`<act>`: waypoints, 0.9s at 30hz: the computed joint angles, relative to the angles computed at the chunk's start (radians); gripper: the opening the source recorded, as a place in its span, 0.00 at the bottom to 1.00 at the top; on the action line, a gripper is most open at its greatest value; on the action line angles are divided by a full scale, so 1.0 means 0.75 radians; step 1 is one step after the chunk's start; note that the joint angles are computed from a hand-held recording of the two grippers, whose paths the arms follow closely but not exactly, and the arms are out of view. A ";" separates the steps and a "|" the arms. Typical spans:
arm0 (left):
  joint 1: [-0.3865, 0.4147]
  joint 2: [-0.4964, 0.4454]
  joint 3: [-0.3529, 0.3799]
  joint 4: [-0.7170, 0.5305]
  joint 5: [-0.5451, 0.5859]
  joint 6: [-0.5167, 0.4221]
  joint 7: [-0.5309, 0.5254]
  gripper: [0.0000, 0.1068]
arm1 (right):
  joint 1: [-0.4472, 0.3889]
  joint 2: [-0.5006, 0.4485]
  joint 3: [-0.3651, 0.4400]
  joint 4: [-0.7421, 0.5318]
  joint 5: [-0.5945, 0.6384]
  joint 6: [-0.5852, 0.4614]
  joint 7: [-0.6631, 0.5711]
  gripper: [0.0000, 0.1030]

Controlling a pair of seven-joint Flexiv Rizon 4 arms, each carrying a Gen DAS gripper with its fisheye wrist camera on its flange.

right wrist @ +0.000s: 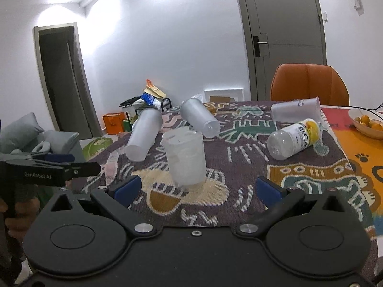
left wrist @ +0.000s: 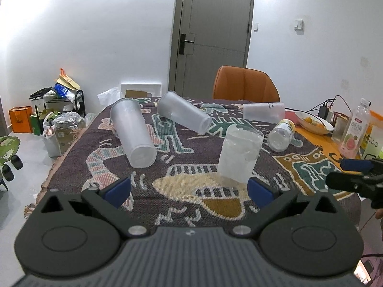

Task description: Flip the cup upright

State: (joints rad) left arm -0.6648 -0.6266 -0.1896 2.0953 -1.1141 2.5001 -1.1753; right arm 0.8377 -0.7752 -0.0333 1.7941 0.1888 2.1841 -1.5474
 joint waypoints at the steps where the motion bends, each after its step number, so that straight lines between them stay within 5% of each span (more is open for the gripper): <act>1: 0.000 0.003 -0.002 0.005 -0.002 -0.003 -0.003 0.96 | 0.009 0.001 -0.005 0.005 0.009 -0.001 -0.004 1.00; 27: -0.018 0.026 -0.006 0.042 -0.009 0.021 -0.004 0.96 | 0.001 0.014 0.013 0.023 0.021 0.024 -0.009 1.00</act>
